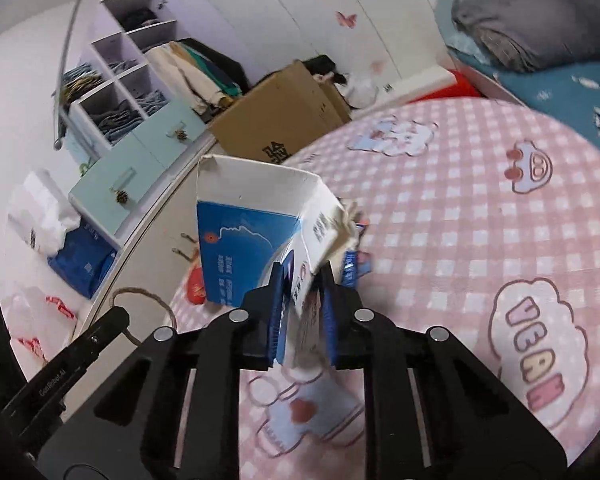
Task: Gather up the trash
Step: 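Grasp the blue-and-white box with the right gripper, then carry the box to the wastebasket with the right gripper while the left gripper grasps a wrapper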
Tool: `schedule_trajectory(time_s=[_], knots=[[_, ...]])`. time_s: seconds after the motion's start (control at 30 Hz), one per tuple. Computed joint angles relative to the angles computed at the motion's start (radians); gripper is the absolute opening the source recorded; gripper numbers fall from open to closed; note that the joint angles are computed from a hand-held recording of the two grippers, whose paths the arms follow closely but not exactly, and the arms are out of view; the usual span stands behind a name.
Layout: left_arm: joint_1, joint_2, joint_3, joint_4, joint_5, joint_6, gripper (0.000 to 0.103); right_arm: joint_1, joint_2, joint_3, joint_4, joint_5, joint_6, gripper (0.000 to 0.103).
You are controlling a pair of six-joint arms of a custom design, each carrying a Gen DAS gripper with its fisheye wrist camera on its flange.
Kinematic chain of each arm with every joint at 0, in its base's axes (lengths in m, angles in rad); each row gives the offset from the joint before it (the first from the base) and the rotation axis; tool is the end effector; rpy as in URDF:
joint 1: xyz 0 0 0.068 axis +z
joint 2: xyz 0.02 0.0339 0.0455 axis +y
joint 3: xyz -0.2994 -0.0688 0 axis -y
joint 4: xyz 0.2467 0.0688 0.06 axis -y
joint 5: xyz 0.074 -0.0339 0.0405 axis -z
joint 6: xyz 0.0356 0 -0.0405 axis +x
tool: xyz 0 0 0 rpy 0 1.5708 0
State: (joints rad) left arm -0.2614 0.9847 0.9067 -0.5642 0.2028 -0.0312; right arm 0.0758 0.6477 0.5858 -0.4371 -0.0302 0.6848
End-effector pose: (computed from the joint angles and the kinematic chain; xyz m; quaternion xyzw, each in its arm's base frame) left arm 0.1838 -0.0566 0.3383 0.1472 0.8785 -0.1545 0.4275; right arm 0.1269 0.0107 0.2863 0.2504 0.8225 0.2016 0.4693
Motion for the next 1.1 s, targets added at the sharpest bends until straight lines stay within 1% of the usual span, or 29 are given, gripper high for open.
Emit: schedule_trajectory(time_s=[0.03, 0.17, 0.2, 0.27, 0.33, 0.37, 0.4, 0.47, 0.5, 0.57, 0.63, 0.7, 0.77, 0.87, 0.93, 1.0, 1.1], knots=[[0.03, -0.015, 0.001, -0.015, 0.029, 0.011, 0.003, 0.046, -0.012, 0.007, -0.011, 0.034, 0.012, 0.018], [0.194, -0.081, 0.006, -0.099, 0.17, 0.078, 0.003, 0.349, -0.01, 0.062, -0.061, 0.279, 0.092, 0.018], [0.264, -0.096, 0.01, -0.13, 0.223, 0.105, 0.003, 0.468, 0.011, 0.083, -0.071, 0.373, 0.122, 0.018], [0.412, -0.109, 0.019, -0.192, 0.333, 0.179, 0.003, 0.612, 0.069, 0.115, -0.069, 0.463, 0.157, 0.018], [0.547, -0.115, 0.023, -0.251, 0.423, 0.258, 0.003, 0.732, 0.134, 0.138, -0.049, 0.531, 0.189, 0.018], [0.631, -0.112, 0.027, -0.288, 0.474, 0.314, 0.003, 0.771, 0.161, 0.147, -0.039, 0.548, 0.197, 0.018], [0.748, -0.096, 0.035, -0.344, 0.542, 0.404, 0.003, 0.828, 0.214, 0.166, -0.019, 0.571, 0.206, 0.018], [0.939, -0.047, 0.052, -0.44, 0.63, 0.567, 0.003, 0.915, 0.319, 0.208, 0.019, 0.604, 0.208, 0.018], [1.01, -0.017, 0.06, -0.474, 0.654, 0.635, 0.003, 0.94, 0.355, 0.221, 0.033, 0.608, 0.207, 0.018], [1.123, 0.046, 0.076, -0.522, 0.677, 0.736, 0.003, 0.991, 0.468, 0.268, 0.078, 0.607, 0.198, 0.018], [1.231, 0.127, 0.095, -0.558, 0.684, 0.836, 0.003, 1.021, 0.547, 0.302, 0.108, 0.597, 0.195, 0.018], [1.301, 0.197, 0.104, -0.544, 0.668, 0.88, 0.003, 1.038, 0.639, 0.34, 0.144, 0.575, 0.183, 0.018], [1.339, 0.257, 0.108, -0.5, 0.64, 0.882, 0.003, 1.046, 0.72, 0.375, 0.177, 0.547, 0.171, 0.018], [1.377, 0.377, 0.128, -0.423, 0.586, 0.856, 0.003, 1.048, 0.843, 0.428, 0.218, 0.5, 0.15, 0.018], [1.377, 0.435, 0.14, -0.371, 0.547, 0.825, 0.003, 1.045, 0.924, 0.468, 0.242, 0.467, 0.14, 0.018], [1.373, 0.515, 0.165, -0.342, 0.514, 0.802, 0.003, 1.035, 0.995, 0.507, 0.257, 0.439, 0.129, 0.018], [1.359, 0.596, 0.184, -0.287, 0.478, 0.767, 0.003, 1.015, 1.079, 0.552, 0.275, 0.404, 0.114, 0.018]])
